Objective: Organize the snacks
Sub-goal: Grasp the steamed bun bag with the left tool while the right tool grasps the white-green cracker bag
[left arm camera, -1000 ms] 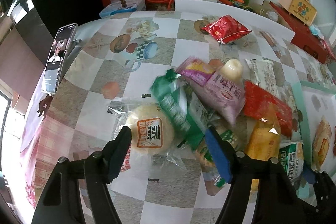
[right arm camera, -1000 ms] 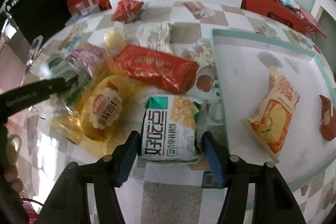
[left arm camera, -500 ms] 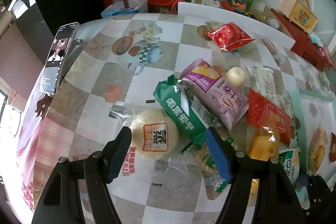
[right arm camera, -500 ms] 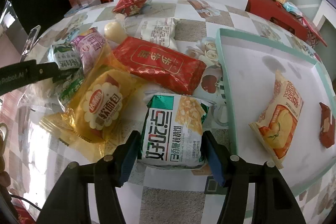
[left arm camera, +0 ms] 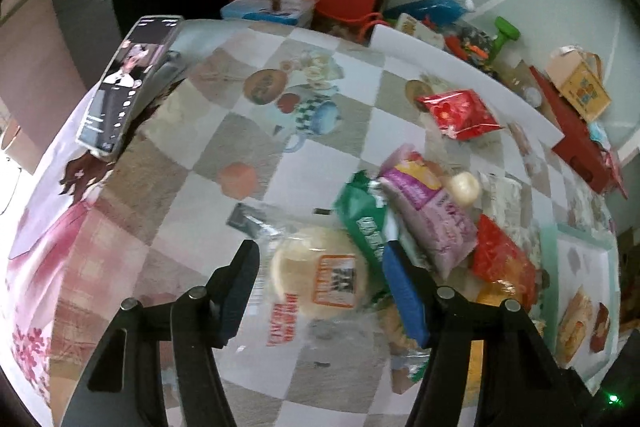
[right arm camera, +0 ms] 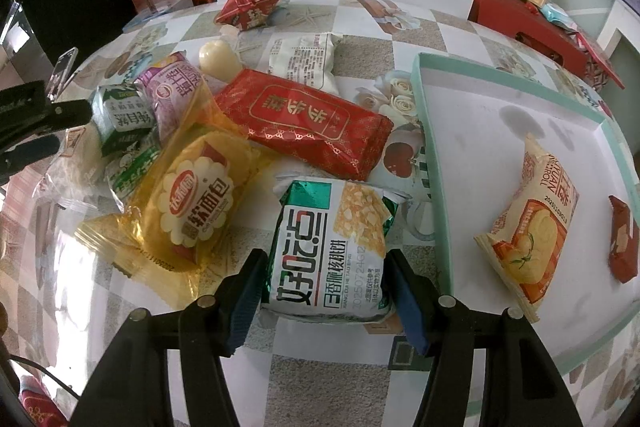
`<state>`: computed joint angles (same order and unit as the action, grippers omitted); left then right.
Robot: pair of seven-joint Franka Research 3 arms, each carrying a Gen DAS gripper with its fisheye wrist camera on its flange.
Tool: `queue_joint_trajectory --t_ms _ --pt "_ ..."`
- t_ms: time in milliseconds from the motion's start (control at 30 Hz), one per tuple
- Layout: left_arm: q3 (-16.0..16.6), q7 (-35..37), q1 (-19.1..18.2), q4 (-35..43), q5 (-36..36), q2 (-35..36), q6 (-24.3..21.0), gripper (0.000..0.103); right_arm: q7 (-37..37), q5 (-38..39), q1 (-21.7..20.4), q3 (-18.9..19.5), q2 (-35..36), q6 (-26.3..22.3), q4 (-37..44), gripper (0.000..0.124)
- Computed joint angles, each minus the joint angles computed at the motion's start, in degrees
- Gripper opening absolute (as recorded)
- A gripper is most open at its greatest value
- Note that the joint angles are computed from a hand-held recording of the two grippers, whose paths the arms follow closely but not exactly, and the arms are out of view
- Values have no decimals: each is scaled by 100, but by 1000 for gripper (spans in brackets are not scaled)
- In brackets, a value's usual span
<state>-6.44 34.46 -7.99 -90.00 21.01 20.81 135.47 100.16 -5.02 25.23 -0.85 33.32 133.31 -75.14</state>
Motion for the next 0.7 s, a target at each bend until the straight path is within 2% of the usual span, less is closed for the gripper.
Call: queue_joint_trajectory --t_ms 100,333,600,700 --pt "17 21 -32 82 59 51 -296 65 0 -5 4 -3 3 -3 2 64" --pt "-98 495 11 307 -211 290 -476 66 -6 -15 8 -4 -3 0 -7 64" --pt "-94 674 -18 535 -420 545 -542 66 -12 -29 13 -9 -1 31 -19 64" --pt "-24 670 -118 739 -290 694 -808 65 -20 -44 18 -13 9 32 -6 64"
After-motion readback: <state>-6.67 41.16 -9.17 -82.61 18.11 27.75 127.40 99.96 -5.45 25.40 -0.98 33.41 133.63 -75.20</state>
